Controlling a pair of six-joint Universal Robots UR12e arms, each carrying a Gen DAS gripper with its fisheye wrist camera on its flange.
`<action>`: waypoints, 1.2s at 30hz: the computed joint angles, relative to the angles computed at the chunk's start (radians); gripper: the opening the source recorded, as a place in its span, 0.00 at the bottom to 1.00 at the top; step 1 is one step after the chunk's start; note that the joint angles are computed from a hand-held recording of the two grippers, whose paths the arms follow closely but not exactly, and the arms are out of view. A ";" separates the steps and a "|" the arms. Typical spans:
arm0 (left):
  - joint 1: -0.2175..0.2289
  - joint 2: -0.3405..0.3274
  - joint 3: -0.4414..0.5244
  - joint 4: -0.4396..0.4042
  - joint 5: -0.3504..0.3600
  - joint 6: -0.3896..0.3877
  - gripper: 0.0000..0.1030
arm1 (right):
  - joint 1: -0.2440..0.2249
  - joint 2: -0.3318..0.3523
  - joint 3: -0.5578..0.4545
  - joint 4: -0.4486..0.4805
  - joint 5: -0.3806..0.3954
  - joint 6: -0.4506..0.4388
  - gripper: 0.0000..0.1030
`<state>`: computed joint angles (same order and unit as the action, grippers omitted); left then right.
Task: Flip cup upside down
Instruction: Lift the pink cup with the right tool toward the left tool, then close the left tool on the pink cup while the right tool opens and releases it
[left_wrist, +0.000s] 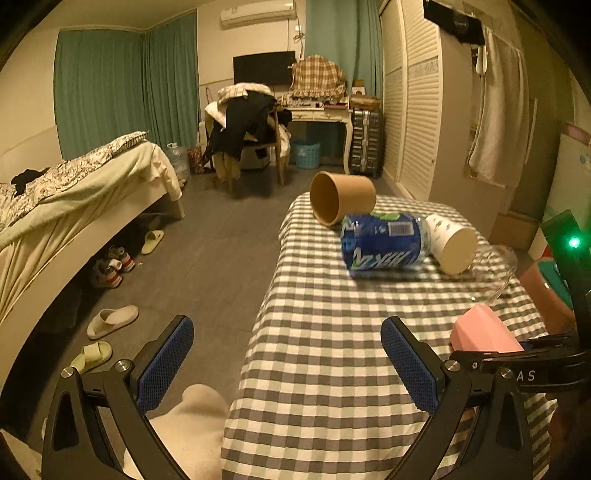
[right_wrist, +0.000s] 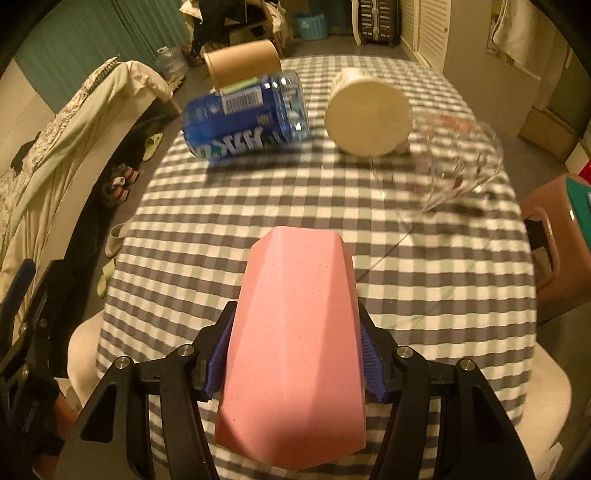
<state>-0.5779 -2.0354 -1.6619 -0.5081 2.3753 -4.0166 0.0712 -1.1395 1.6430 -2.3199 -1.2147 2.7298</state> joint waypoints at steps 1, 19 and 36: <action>0.001 -0.002 0.003 -0.009 -0.005 -0.004 1.00 | -0.001 0.003 -0.001 0.000 0.010 0.000 0.58; 0.002 -0.048 0.139 -0.021 -0.243 0.096 1.00 | -0.124 -0.084 0.142 -0.560 0.062 -0.064 0.84; 0.015 -0.167 0.377 -0.341 -0.383 0.184 1.00 | -0.196 -0.023 0.136 -0.502 0.209 -0.131 0.84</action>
